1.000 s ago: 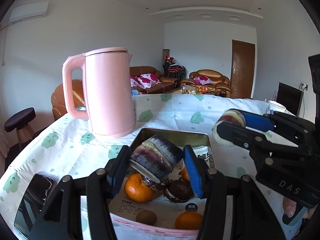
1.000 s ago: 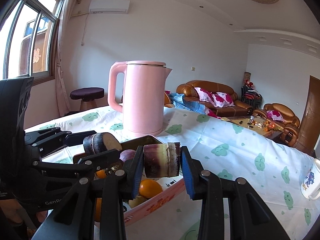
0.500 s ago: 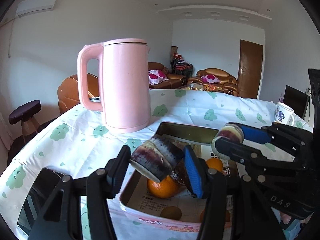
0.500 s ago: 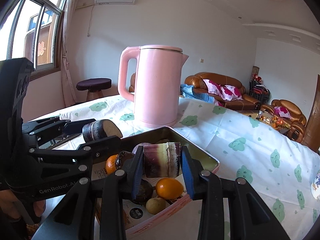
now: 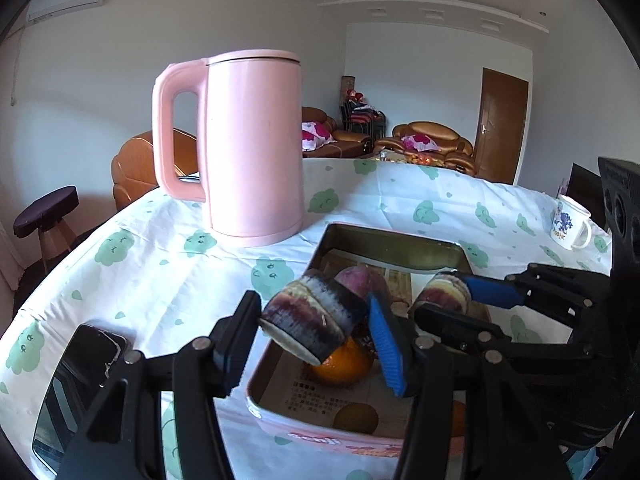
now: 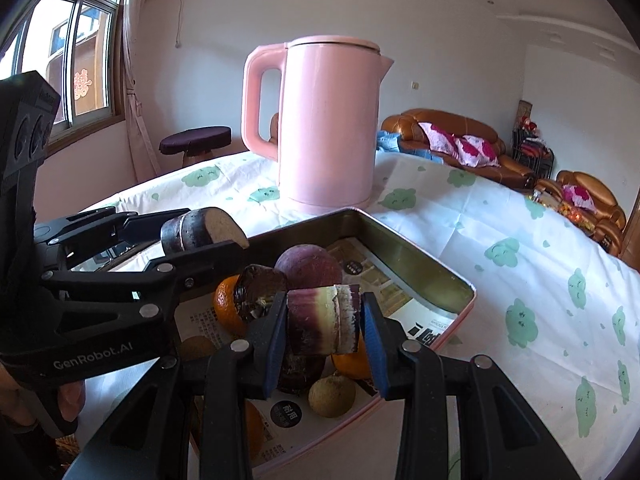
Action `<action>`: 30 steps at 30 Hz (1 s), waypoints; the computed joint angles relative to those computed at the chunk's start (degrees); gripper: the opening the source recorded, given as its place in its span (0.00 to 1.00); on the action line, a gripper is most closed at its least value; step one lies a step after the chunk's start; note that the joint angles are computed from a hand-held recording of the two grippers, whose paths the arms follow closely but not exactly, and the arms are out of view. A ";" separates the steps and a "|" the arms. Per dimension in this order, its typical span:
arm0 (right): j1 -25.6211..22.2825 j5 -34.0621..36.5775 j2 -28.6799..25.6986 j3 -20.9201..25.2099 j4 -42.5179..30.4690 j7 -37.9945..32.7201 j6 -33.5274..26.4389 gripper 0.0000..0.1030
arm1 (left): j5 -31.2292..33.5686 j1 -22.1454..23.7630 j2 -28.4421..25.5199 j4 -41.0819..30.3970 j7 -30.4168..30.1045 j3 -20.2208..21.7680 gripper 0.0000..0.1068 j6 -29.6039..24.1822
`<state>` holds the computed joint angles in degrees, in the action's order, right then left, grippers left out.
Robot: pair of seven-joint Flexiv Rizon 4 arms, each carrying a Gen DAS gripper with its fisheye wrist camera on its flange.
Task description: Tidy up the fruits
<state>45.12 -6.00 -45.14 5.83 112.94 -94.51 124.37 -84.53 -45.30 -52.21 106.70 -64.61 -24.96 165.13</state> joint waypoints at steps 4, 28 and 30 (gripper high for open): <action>-2.27 -2.99 -0.09 1.82 -0.02 1.12 -1.25 0.37 | -0.82 0.26 -0.08 -0.52 0.65 -0.41 0.53 -0.37; -0.13 7.29 3.26 -0.96 4.88 -1.23 6.53 0.58 | 0.50 -1.61 0.12 -1.50 0.06 -0.08 0.82 6.53; 0.46 9.20 3.56 -1.50 5.21 -1.95 7.62 0.58 | 0.58 -1.73 -0.12 -2.02 0.54 -0.22 0.83 6.95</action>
